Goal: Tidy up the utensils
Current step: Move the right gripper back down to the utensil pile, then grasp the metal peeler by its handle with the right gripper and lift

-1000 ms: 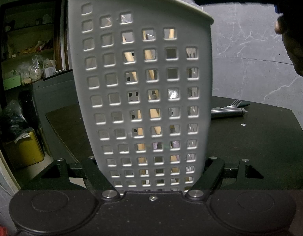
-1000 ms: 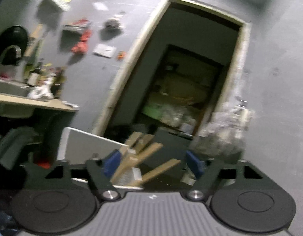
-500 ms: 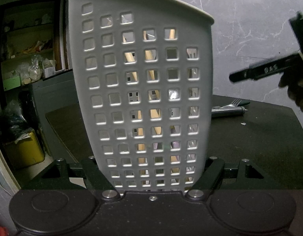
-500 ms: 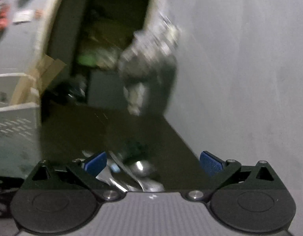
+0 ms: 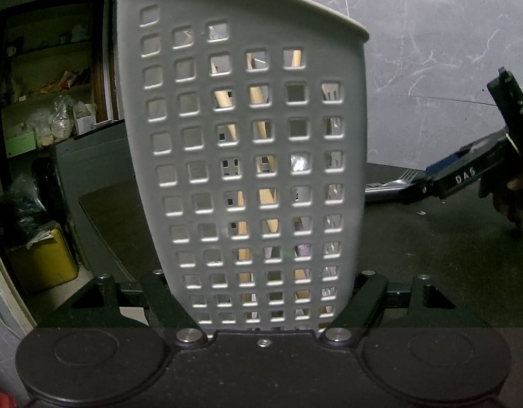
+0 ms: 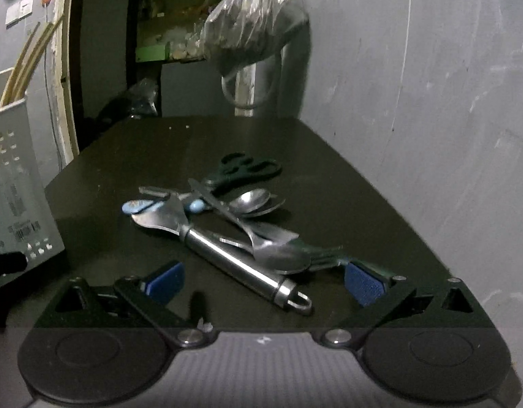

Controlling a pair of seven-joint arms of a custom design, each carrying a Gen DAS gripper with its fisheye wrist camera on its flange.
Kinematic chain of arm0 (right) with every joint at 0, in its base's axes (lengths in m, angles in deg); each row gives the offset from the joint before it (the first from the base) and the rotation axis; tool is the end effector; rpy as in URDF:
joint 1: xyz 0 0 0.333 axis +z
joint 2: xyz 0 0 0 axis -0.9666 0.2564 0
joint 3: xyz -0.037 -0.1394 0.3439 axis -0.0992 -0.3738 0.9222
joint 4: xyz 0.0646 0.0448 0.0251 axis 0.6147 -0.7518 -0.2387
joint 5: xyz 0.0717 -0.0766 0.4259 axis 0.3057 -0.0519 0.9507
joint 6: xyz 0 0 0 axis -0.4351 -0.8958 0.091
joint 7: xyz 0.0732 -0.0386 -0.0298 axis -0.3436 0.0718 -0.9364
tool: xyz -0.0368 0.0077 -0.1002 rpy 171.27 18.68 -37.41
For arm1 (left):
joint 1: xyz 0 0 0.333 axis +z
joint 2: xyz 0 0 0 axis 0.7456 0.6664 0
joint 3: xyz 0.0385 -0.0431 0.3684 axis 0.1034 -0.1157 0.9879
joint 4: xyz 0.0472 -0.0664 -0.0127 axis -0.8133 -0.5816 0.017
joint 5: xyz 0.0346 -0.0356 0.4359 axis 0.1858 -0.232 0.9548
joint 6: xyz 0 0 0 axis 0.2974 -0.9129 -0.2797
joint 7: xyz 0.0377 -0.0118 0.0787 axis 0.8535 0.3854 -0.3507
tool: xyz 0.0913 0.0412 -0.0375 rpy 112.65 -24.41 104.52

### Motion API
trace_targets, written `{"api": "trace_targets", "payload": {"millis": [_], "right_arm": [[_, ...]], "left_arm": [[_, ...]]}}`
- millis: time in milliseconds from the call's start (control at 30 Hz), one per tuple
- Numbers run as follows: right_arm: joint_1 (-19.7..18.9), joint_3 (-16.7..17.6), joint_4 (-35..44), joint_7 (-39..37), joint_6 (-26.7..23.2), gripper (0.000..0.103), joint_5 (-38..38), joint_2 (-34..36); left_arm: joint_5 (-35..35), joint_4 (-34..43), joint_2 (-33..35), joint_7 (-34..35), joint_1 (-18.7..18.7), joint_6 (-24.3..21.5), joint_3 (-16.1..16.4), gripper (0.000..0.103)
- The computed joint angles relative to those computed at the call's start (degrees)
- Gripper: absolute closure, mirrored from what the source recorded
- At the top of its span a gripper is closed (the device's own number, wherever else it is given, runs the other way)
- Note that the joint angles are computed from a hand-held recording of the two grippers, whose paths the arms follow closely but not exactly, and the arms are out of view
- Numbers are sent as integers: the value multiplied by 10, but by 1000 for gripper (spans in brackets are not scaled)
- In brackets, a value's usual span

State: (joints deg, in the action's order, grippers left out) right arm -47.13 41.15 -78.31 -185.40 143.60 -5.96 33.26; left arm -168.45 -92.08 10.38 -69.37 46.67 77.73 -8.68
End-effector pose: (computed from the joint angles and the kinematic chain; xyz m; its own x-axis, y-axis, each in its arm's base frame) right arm 0.5897 0.3540 0.4827 -0.2156 -0.9754 0.0462 -0.5348 0.0784 -0.8413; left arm 0.7144 -0.1611 0.4508 -0.7612 -0.6404 -0.1022 -0.1570 0.3349 -0.9291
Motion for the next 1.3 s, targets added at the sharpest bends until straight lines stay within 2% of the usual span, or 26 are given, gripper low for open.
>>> {"api": "trace_targets", "payload": {"millis": [100, 167, 467, 667, 767, 867, 900, 1000, 1100, 1300], "right_arm": [[-9, -4, -10, 10, 40, 0, -6, -2], [-7, -7, -19, 46, 52, 0, -52, -8], [-24, -6, -20, -5, 132, 1, -26, -6], [-17, -1, -28, -33, 143, 1, -16, -12], [-23, 0, -36, -58, 195, 1, 5, -16], [-37, -5, -47, -80, 315, 1, 37, -19], [-29, -16, -42, -59, 327, 1, 13, -19], [-14, -14, -27, -87, 259, 1, 29, -18], [-12, -9, -5, -130, 220, 10, 81, 1], [-3, -18, 51, -242, 182, 21, 171, 49]], "left_arm": [[0, 0, 0, 0, 0, 0, 0, 25], [0, 0, 0, 0, 0, 0, 0, 25], [-2, -2, -2, 2, 0, 0, 0, 25], [-2, -2, -2, 2, 0, 0, 1, 25], [-3, -3, -3, 3, 0, 0, 1, 25], [-5, -6, -5, 6, -1, 0, 2, 25], [-6, -6, -5, 6, -1, 0, 2, 25], [-8, -9, -7, 8, -1, 1, 2, 25], [-9, -10, -9, 10, -2, 2, 4, 25], [-8, -10, -9, 9, -4, 3, 5, 25]]}}
